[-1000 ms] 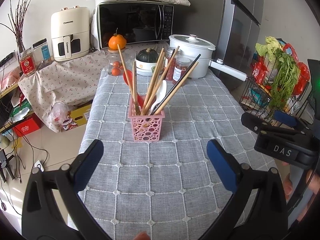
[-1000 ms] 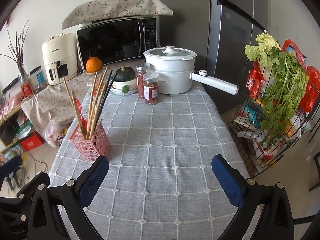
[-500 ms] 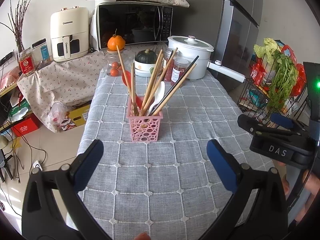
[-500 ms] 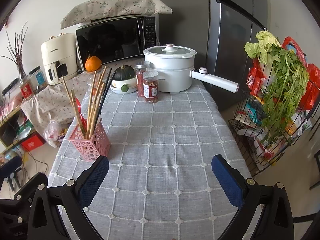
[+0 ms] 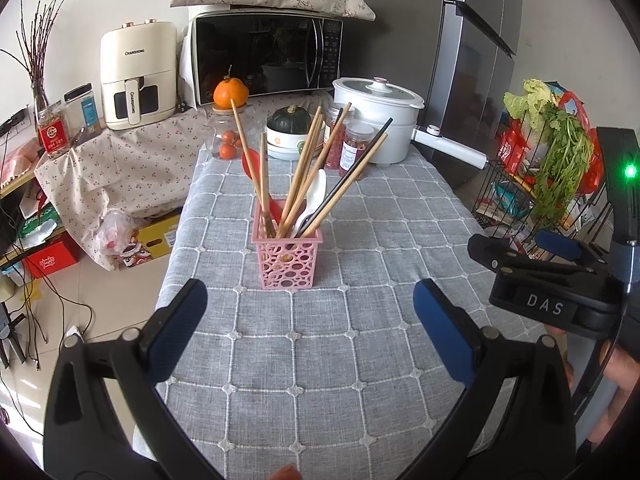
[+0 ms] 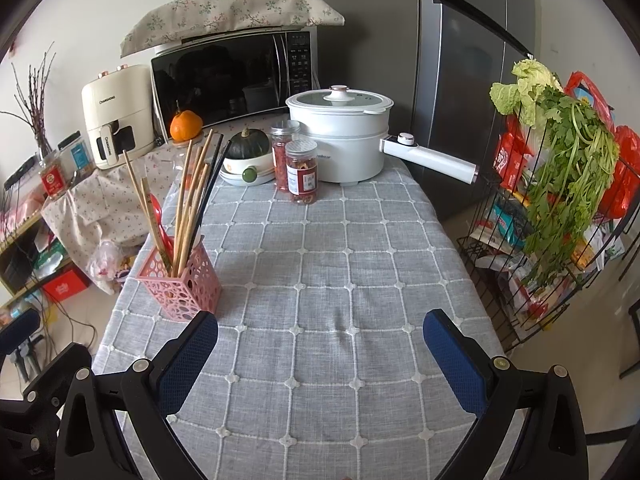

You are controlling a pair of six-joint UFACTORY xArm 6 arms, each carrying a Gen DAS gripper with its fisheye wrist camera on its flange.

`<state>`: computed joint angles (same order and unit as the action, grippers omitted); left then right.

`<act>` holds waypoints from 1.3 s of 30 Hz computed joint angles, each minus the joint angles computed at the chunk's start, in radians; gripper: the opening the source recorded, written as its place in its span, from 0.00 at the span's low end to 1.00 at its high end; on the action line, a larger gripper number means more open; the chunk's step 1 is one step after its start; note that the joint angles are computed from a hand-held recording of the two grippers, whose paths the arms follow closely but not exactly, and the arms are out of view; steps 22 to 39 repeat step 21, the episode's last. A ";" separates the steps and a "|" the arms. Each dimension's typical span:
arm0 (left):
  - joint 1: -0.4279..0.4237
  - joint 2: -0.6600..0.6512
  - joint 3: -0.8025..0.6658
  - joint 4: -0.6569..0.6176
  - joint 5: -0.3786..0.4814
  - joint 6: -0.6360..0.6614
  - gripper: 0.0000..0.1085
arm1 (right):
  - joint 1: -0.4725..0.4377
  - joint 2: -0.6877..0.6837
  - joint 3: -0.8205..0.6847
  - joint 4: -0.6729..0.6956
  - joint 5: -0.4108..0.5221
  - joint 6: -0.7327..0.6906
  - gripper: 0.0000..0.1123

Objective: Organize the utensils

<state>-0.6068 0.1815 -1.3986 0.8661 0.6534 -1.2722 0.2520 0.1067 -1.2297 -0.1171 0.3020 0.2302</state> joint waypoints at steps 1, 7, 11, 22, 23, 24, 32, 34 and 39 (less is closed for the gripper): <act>0.000 0.001 0.000 -0.002 0.000 0.002 0.94 | 0.000 0.000 0.000 -0.003 0.000 0.002 0.92; 0.000 0.000 0.004 -0.010 -0.002 0.006 0.94 | 0.001 -0.002 0.011 -0.001 -0.003 0.006 0.92; -0.002 0.001 0.001 -0.010 0.010 0.001 0.94 | 0.002 -0.001 0.012 0.003 0.001 0.004 0.92; 0.004 0.000 0.007 -0.003 0.013 -0.026 0.94 | 0.003 0.003 -0.001 0.014 0.016 -0.002 0.92; 0.004 0.000 0.007 -0.003 0.013 -0.026 0.94 | 0.003 0.003 -0.001 0.014 0.016 -0.002 0.92; 0.004 0.000 0.007 -0.003 0.013 -0.026 0.94 | 0.003 0.003 -0.001 0.014 0.016 -0.002 0.92; 0.004 0.000 0.007 -0.003 0.013 -0.026 0.94 | 0.003 0.003 -0.001 0.014 0.016 -0.002 0.92; 0.004 0.000 0.007 -0.003 0.013 -0.026 0.94 | 0.003 0.003 -0.001 0.014 0.016 -0.002 0.92; 0.004 0.000 0.007 -0.003 0.013 -0.026 0.94 | 0.003 0.003 -0.001 0.014 0.016 -0.002 0.92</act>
